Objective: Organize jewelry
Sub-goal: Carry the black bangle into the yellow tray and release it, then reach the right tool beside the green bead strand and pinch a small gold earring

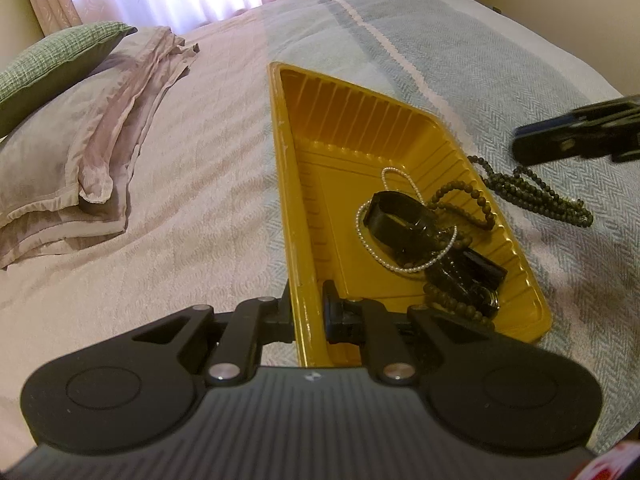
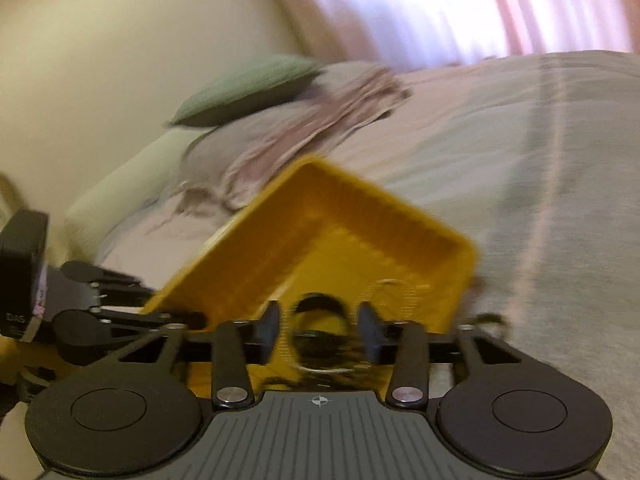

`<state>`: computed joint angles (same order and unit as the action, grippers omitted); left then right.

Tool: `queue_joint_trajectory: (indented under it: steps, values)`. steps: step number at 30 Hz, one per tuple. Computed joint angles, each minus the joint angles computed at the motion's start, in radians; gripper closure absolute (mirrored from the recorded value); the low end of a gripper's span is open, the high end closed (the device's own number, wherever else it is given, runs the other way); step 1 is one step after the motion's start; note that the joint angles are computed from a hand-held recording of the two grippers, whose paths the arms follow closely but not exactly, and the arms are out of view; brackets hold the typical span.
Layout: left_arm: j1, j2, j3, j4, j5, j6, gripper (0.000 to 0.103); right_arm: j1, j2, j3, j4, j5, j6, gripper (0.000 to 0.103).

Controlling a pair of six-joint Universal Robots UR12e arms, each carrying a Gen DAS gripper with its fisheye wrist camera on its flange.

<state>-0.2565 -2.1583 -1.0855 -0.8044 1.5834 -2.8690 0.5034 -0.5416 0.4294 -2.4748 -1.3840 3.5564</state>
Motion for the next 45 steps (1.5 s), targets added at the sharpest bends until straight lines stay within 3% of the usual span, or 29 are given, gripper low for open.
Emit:
queue_joint_trajectory:
  steps: [5, 8, 12, 16, 23, 27, 34, 40, 45]
  values:
    - [0.0, 0.0, 0.001, 0.002, 0.001, 0.002, 0.093, -0.013, -0.167, 0.328, -0.181, -0.151, 0.076, 0.049]
    - [-0.001, -0.001, 0.001, 0.002, 0.003, 0.003, 0.093, -0.017, -0.236, 0.463, -0.245, -0.249, 0.11, 0.049]
    - [-0.002, -0.001, 0.002, 0.004, 0.006, 0.004, 0.093, -0.02, -0.297, 0.582, -0.269, -0.32, 0.138, 0.049]
    - [-0.003, 0.0, 0.002, 0.003, 0.008, 0.006, 0.093, -0.015, -0.329, 0.65, -0.269, -0.34, 0.13, 0.049]
    - [-0.004, -0.002, 0.005, 0.002, 0.01, 0.009, 0.093, 0.006, -0.333, 0.675, -0.225, -0.375, 0.018, 0.05]
    - [-0.004, -0.002, 0.005, 0.002, 0.011, 0.007, 0.093, 0.013, -0.311, 0.651, -0.202, -0.392, -0.052, 0.068]
    - [-0.004, -0.002, 0.005, 0.002, 0.011, 0.006, 0.093, 0.015, -0.269, 0.595, -0.139, -0.416, -0.096, 0.081]
    - [-0.004, -0.002, 0.005, 0.001, 0.013, 0.007, 0.093, 0.008, -0.252, 0.57, -0.1, -0.414, -0.092, 0.084]
    - [-0.004, -0.001, 0.003, 0.002, 0.013, 0.007, 0.093, 0.015, -0.233, 0.543, -0.07, -0.425, -0.165, 0.085]
